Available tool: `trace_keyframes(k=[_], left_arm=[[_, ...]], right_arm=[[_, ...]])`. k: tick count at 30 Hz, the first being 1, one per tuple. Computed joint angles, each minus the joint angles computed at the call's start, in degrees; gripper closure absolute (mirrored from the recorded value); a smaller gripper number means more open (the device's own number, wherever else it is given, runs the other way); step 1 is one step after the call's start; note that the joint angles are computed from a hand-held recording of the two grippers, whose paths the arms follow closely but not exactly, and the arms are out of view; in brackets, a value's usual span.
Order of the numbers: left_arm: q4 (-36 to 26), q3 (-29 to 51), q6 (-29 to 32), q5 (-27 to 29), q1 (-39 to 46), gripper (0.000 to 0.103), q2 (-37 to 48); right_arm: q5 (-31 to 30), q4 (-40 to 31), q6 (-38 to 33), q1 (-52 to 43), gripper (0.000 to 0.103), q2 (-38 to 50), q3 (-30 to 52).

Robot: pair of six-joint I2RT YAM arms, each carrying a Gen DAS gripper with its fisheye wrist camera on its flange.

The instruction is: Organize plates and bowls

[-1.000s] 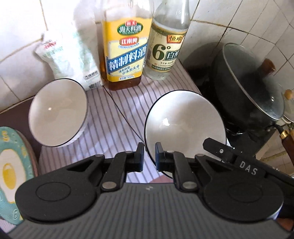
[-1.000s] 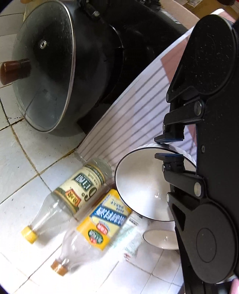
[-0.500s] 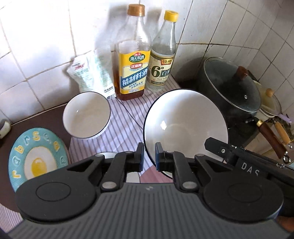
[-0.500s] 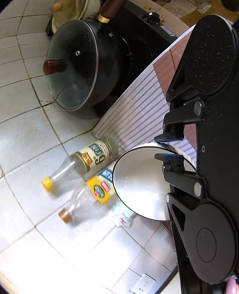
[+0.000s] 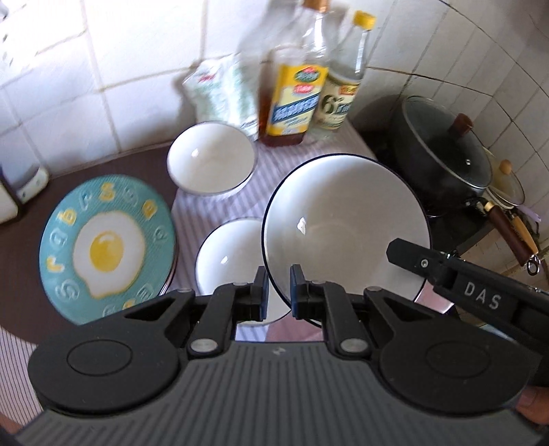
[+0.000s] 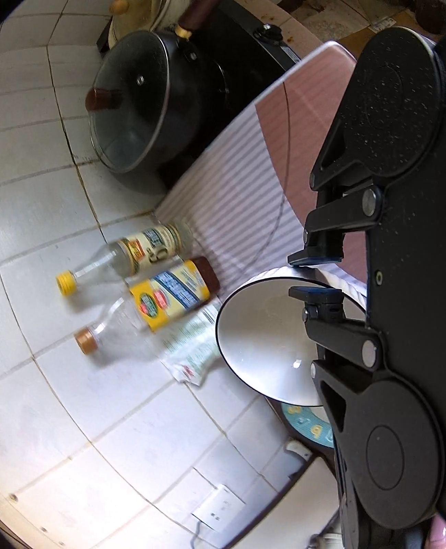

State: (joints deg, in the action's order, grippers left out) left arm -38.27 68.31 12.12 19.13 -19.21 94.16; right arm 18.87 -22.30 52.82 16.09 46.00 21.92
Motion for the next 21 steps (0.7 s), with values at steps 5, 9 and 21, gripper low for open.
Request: trace_keyframes(k=[5, 9, 21], left_arm=[[-1.17, 0.33, 1.18, 1.30, 3.89, 0.092, 2.78], [-3.44, 3.71, 1.49, 4.97, 7.70, 0.092, 7.82], [-1.02, 3.81, 2.18, 3.29, 7.97, 0.092, 13.25]], right_arm=[[-0.31, 3.46, 0.78, 2.97, 0.087, 6.79, 1.67], [-2.98, 6.93, -2.20, 1.57, 0.086, 12.85, 3.63], [-3.89, 10.62, -6.79, 2.07, 0.086, 26.32, 7.46]])
